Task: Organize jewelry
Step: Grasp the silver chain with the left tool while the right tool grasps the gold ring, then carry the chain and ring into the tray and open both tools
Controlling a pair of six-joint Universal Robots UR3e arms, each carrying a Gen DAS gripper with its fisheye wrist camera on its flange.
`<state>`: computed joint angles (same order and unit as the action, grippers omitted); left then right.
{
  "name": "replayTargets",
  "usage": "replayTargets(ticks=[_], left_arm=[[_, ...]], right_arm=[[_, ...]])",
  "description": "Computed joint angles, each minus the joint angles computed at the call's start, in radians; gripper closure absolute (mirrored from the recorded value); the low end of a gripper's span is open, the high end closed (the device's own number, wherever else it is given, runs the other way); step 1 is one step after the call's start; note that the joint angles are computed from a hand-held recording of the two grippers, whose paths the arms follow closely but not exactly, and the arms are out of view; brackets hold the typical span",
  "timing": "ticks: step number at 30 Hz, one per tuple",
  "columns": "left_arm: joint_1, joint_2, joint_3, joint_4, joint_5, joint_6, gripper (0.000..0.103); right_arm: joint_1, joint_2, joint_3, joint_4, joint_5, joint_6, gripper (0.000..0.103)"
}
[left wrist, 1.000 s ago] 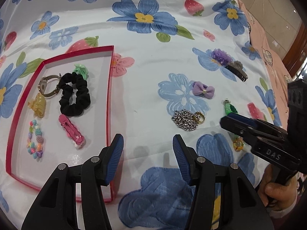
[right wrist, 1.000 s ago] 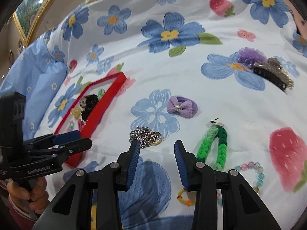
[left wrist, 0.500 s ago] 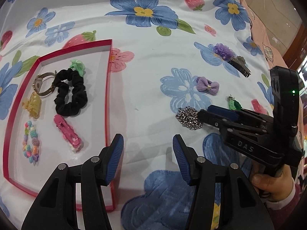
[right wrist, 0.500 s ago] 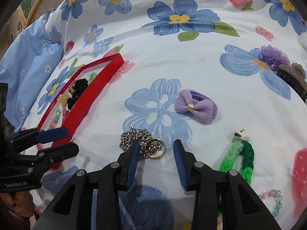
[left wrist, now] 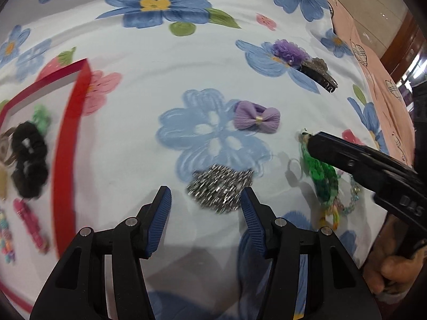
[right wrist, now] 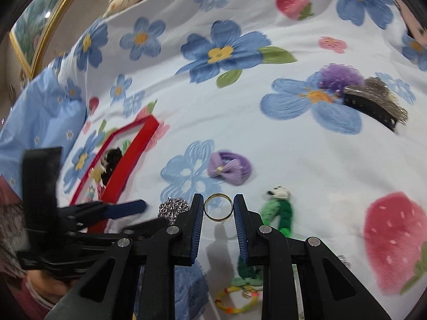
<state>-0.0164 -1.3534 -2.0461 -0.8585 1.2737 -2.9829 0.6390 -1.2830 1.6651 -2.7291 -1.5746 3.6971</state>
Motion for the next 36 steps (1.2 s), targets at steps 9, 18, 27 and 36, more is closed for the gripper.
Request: replayTargets(ticks=[9, 18, 27, 36], left_arm=[[-0.046, -0.025, -0.012, 0.080, 0.020, 0.019, 0.091], [0.118, 0.200, -0.028, -0.106, -0.112, 0.079, 0.091], [0.399, 0.487, 0.012, -0.452, -0.284, 0.250, 0.091], [0.809, 0.701, 0.173, -1.051, -0.468, 0.655, 0.091]], right_arm=[[-0.007, -0.036, 0.034, -0.019, 0.006, 0.016, 0.080], [0.036, -0.026, -0.014, -0.009, -0.012, 0.017, 0.080], [0.113, 0.027, -0.147, 0.039, -0.039, 0.011, 0.080], [0.185, 0.123, -0.311, 0.093, -0.057, -0.004, 0.080]])
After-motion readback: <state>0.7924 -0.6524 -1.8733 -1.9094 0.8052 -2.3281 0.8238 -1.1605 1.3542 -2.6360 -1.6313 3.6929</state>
